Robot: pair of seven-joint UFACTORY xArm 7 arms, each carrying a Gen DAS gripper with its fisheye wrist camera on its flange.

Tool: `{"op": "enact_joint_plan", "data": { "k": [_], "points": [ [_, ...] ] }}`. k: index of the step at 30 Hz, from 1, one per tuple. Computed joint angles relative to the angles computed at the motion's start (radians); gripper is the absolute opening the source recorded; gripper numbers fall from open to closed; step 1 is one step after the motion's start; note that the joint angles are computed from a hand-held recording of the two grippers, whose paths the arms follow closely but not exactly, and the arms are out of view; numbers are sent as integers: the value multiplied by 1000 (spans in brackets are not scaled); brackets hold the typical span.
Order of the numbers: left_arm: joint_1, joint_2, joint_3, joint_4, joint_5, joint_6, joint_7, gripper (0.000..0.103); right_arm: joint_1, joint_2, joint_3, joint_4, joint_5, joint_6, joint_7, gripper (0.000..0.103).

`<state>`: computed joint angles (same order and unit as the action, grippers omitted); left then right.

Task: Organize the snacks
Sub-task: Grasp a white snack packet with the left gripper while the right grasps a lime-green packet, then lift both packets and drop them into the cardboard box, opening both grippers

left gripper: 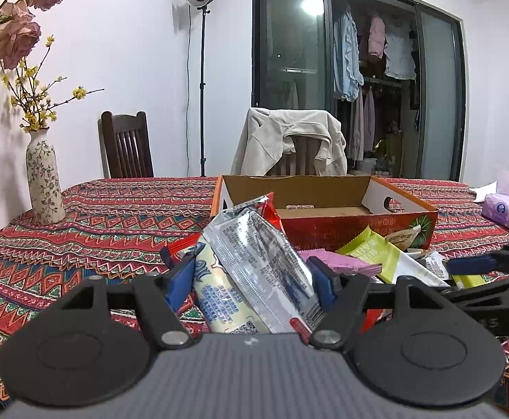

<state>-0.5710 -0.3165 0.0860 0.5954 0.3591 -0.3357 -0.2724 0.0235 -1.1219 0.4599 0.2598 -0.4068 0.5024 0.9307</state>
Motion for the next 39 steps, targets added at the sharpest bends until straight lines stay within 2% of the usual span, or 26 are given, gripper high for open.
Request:
{"op": "enact_joint_plan", "data": {
  "k": [6, 8, 10, 15, 22, 27, 29, 32, 35, 39],
  "points": [
    [-38, 9, 50, 7, 39, 1, -26, 70, -19, 108, -25, 49, -12, 6, -58, 58],
    [-47, 13, 63, 10, 53, -1, -35, 70, -10, 121, -38, 54, -12, 8, -75, 52],
    [-45, 13, 63, 12, 59, 0, -41, 70, 3, 128, -47, 57, -10, 11, -94, 41],
    [-60, 9, 82, 12, 79, 4, -60, 70, 27, 108, -51, 57, 1, 39, -110, 39],
    [-72, -1, 101, 11, 94, -1, -71, 70, 32, 10, -25, 28, 6, 53, -67, 38],
    [-112, -4, 146, 25, 130, 3, -94, 70, 25, -69, -15, 11, 1, 42, -44, 38],
    [-165, -3, 198, 49, 156, 15, -113, 70, 12, -86, -13, 14, -2, 31, -42, 38],
    [-152, 10, 182, 77, 148, -4, -111, 70, -19, -97, -14, 21, -8, 3, -41, 38],
    [-192, 36, 218, 136, 188, -2, -152, 70, -63, -88, -22, 38, -16, -36, -51, 38],
    [-136, 94, 153, 225, 185, -5, -180, 70, -142, -67, -23, 66, -25, -111, -61, 38]
  ]
}}
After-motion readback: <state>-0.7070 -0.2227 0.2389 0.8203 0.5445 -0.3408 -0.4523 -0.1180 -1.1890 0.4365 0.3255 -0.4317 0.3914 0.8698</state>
